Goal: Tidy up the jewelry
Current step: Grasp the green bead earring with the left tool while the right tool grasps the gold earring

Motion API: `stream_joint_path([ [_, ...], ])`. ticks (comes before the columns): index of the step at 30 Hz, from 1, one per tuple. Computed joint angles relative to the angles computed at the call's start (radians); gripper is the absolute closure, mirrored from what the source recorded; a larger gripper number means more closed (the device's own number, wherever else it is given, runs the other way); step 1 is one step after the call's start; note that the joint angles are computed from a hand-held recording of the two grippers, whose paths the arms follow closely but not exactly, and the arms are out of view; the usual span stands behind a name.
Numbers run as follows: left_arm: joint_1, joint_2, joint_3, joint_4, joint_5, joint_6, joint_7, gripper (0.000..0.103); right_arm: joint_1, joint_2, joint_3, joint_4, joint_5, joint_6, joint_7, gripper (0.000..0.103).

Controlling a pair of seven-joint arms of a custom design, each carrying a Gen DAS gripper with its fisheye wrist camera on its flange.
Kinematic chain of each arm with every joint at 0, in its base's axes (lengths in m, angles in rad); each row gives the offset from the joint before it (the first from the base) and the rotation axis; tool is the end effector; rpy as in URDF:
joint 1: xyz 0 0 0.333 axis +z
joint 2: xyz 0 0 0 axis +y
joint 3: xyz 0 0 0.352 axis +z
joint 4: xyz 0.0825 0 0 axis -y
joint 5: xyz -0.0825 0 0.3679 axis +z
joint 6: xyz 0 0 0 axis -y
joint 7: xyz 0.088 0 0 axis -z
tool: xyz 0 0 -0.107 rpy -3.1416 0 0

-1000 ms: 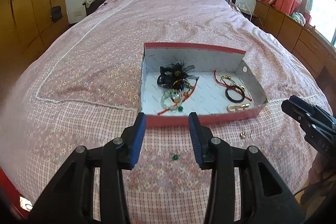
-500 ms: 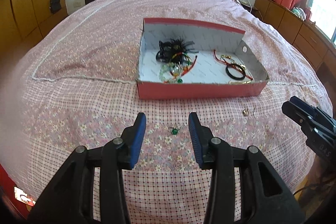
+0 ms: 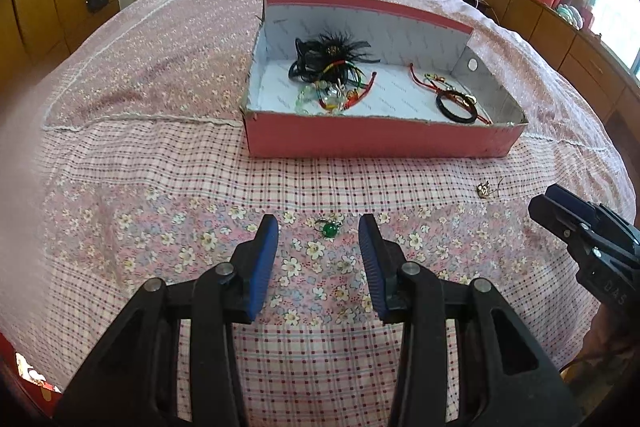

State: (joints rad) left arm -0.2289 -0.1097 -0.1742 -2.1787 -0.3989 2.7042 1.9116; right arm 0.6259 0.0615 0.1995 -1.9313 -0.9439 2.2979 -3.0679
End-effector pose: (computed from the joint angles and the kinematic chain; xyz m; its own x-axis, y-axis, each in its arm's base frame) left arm 0.5000 -0.2026 0.5516 -0.4628 -0.8775 0.1255 -0.7314 0.2980 -0.6134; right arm 0.4169 0.4220 0.5368 -0.2241 -0.9682 -0.1110 -0.6472 0.2330 -0.7258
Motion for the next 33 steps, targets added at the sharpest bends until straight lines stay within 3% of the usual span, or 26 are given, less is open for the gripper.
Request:
stream_joint_path([
  [15, -0.001, 0.051, -0.015, 0.007, -0.016, 0.014, 0.036, 0.072, -0.011, 0.026, -0.019, -0.01, 0.05, 0.046, -0.024, 0.057],
  [18, -0.001, 0.059, -0.018, 0.008, -0.025, 0.023, 0.047, 0.077, -0.012, 0.03, -0.023, -0.009, 0.054, 0.051, -0.028, 0.057],
  [23, 0.001, 0.074, -0.023, 0.013, -0.034, 0.028, 0.064, 0.095, -0.013, 0.036, -0.028, -0.008, 0.064, 0.058, -0.035, 0.057],
  [33, 0.0, 0.068, -0.025, 0.016, -0.076, 0.028, 0.108, 0.095, -0.011, 0.059, -0.038, 0.012, 0.078, 0.064, -0.065, 0.057],
])
